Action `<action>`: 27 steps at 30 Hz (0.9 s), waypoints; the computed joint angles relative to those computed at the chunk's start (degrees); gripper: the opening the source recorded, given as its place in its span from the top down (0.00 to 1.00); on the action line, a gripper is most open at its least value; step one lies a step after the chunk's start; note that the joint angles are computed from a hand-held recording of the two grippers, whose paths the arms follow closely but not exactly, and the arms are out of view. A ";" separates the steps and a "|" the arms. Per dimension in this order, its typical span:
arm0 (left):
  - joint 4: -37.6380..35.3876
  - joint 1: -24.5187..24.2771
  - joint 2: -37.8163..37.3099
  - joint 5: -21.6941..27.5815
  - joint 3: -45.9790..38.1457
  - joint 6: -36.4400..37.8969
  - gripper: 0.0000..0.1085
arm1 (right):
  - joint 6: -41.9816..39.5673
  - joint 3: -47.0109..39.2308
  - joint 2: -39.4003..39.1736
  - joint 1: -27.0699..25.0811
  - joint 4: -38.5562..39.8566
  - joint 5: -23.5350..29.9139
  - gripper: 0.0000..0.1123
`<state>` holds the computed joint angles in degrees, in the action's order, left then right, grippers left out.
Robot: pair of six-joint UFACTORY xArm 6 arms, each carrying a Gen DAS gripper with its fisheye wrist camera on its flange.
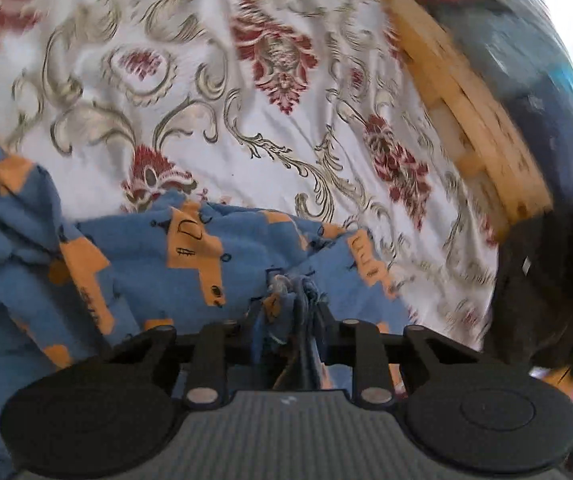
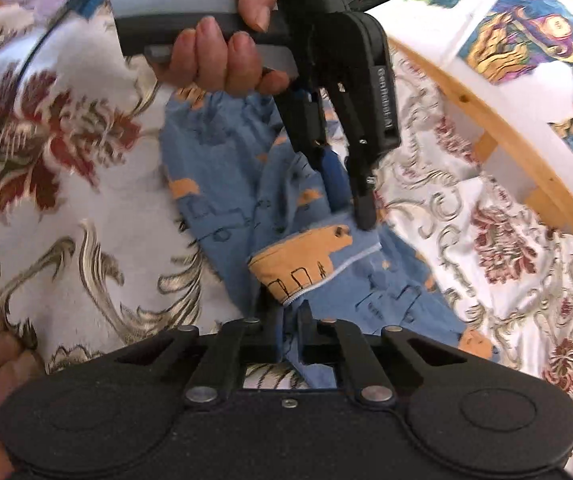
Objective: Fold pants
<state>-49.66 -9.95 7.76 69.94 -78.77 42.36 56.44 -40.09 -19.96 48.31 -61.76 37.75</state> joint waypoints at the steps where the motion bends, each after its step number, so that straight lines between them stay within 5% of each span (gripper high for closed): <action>1: 1.72 -0.29 -0.57 -1.55 0.89 -0.25 0.74 | -0.06 -0.01 0.23 -0.26 -0.04 -0.54 0.87; 3: 5.50 -0.68 -0.75 -3.73 1.95 -3.28 0.58 | -0.27 0.62 -0.85 -1.07 0.33 -2.39 0.80; 5: 5.71 0.08 -1.09 -4.33 3.10 -5.49 0.56 | -1.33 1.99 -3.42 -2.42 2.61 -4.72 0.62; 10: 6.59 0.04 -4.66 -6.69 6.54 -4.43 0.39 | -2.06 4.13 -10.32 -7.89 6.20 -8.06 0.48; 15: 7.64 -0.26 -8.37 -9.51 10.91 -3.67 0.36 | 2.88 1.61 -6.33 -17.65 7.58 -12.63 0.48; 18: 7.92 -0.27 -10.27 -11.31 13.27 -2.82 0.36 | -3.31 -0.67 0.73 -21.46 19.28 -14.66 0.50; 21: 8.00 0.12 -11.37 -11.81 14.55 -4.19 0.36 | 0.39 -0.30 -0.30 -21.32 15.98 -16.10 0.52; 23: 7.90 1.10 -12.99 -11.21 15.47 -5.69 0.36 | 3.81 -0.72 -1.29 -19.98 11.30 -16.05 0.37; 27: 9.00 3.86 -18.93 -11.56 18.66 -3.85 0.27 | 2.54 -3.68 2.86 -19.70 13.15 -24.29 0.36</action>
<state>-40.67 -6.09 -11.17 58.38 -60.11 38.51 58.98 -43.77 -17.10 28.61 -48.61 13.46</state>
